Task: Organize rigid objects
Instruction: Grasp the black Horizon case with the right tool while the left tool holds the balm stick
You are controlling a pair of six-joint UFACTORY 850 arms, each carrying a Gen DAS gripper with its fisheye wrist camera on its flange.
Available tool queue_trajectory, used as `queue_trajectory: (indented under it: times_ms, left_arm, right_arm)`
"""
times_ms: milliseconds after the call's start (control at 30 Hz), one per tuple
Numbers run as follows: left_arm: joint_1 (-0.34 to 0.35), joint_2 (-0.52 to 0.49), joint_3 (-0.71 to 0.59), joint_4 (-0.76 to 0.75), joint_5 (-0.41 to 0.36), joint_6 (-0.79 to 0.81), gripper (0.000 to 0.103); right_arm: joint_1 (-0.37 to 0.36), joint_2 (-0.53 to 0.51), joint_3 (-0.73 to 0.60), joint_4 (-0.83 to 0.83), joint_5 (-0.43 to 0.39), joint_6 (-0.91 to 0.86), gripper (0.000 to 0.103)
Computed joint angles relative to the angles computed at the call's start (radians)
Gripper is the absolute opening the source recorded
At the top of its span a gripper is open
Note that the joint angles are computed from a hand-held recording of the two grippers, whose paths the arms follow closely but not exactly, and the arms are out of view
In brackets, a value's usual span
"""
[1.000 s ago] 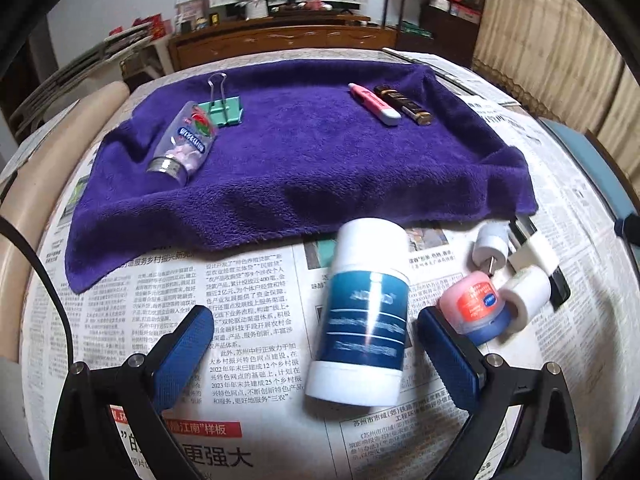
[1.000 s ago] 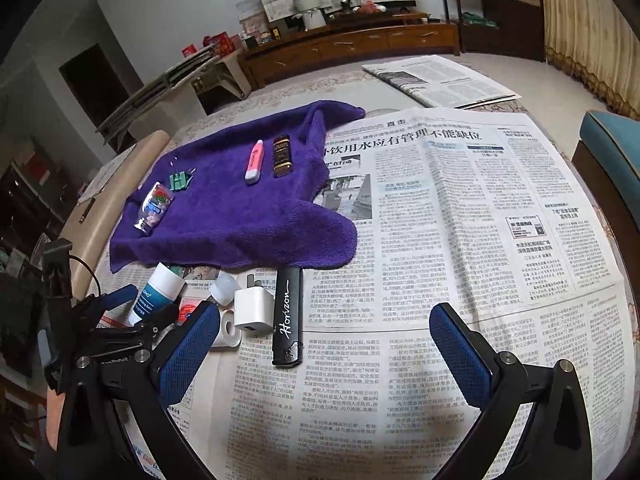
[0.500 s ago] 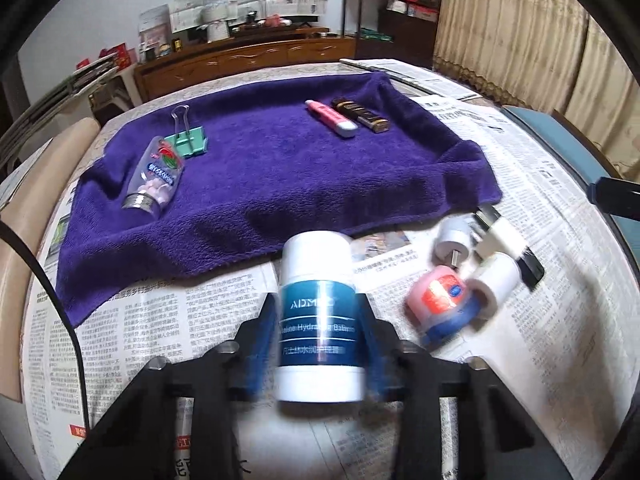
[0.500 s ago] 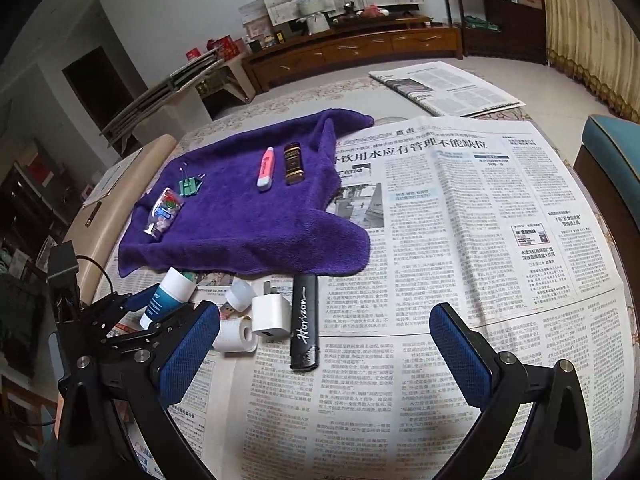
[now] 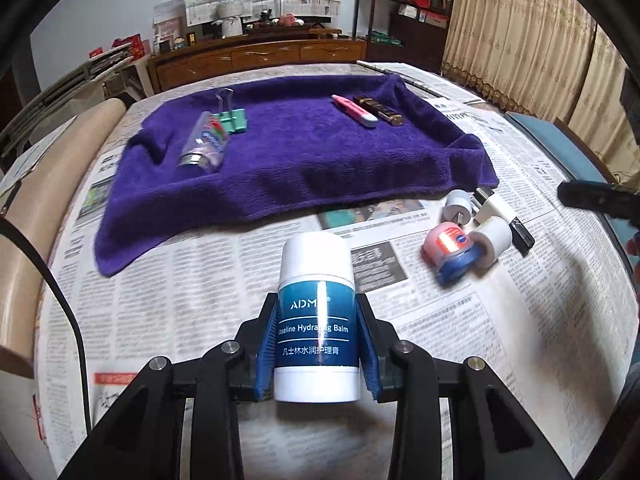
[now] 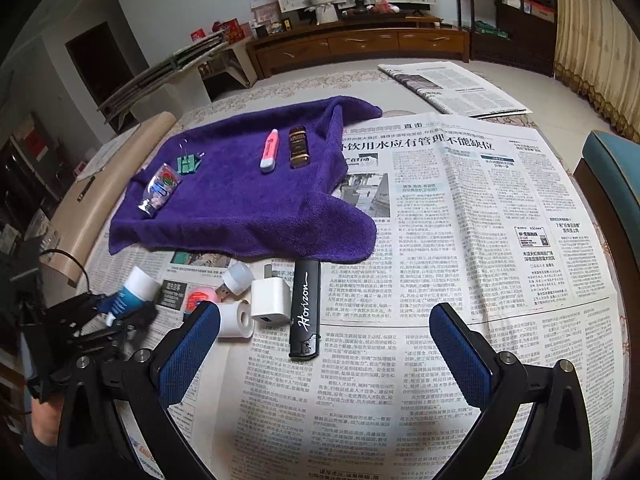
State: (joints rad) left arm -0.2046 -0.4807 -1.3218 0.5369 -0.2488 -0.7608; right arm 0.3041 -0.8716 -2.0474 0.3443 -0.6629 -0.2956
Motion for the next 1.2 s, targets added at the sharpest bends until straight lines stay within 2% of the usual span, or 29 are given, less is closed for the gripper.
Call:
queue_trajectory:
  times_ms: [100, 233, 333, 533, 600, 700, 833, 1000, 1100, 1167, 1200]
  left_arm:
    - [0.012, 0.029, 0.039, 0.007, 0.021, -0.009, 0.034]
    - [0.029, 0.051, 0.076, 0.007, 0.058, -0.031, 0.034]
    - [0.037, 0.05, 0.08, -0.057, 0.069, 0.026, 0.034]
    - [0.041, 0.062, 0.104, -0.112, 0.102, 0.065, 0.034]
    - [0.04, 0.066, 0.108, -0.146, 0.105, 0.1, 0.034]
    - [0.036, 0.069, 0.11, -0.101, 0.103, 0.065, 0.034]
    - [0.039, 0.071, 0.111, -0.207, 0.114, 0.168, 0.034]
    - [0.042, 0.067, 0.108, -0.26, 0.117, 0.218, 0.034]
    - [0.043, 0.069, 0.11, -0.249, 0.116, 0.201, 0.034]
    - [0.043, 0.073, 0.113, -0.21, 0.115, 0.16, 0.034]
    - [0.043, 0.074, 0.114, -0.197, 0.115, 0.146, 0.034]
  right_arm:
    - [0.011, -0.005, 0.001, -0.069, 0.004, 0.033, 0.103]
    - [0.026, -0.011, 0.018, -0.165, 0.013, 0.081, 0.089]
    - [0.034, -0.031, 0.007, -0.204, -0.006, 0.082, 0.087]
    - [0.055, -0.03, 0.03, -0.283, 0.024, 0.073, 0.086]
    - [0.061, -0.042, 0.02, -0.324, 0.018, 0.096, 0.082]
    - [0.059, -0.044, 0.023, -0.339, 0.038, 0.113, 0.082]
    - [0.049, -0.067, -0.011, -0.314, 0.039, 0.123, 0.082]
    - [0.049, -0.09, -0.042, -0.296, 0.053, 0.128, 0.081]
    - [0.054, -0.086, -0.032, -0.277, 0.077, 0.11, 0.07]
    - [0.059, -0.073, -0.009, -0.253, 0.098, 0.076, 0.054]
    - [0.061, -0.064, 0.005, -0.243, 0.109, 0.058, 0.051]
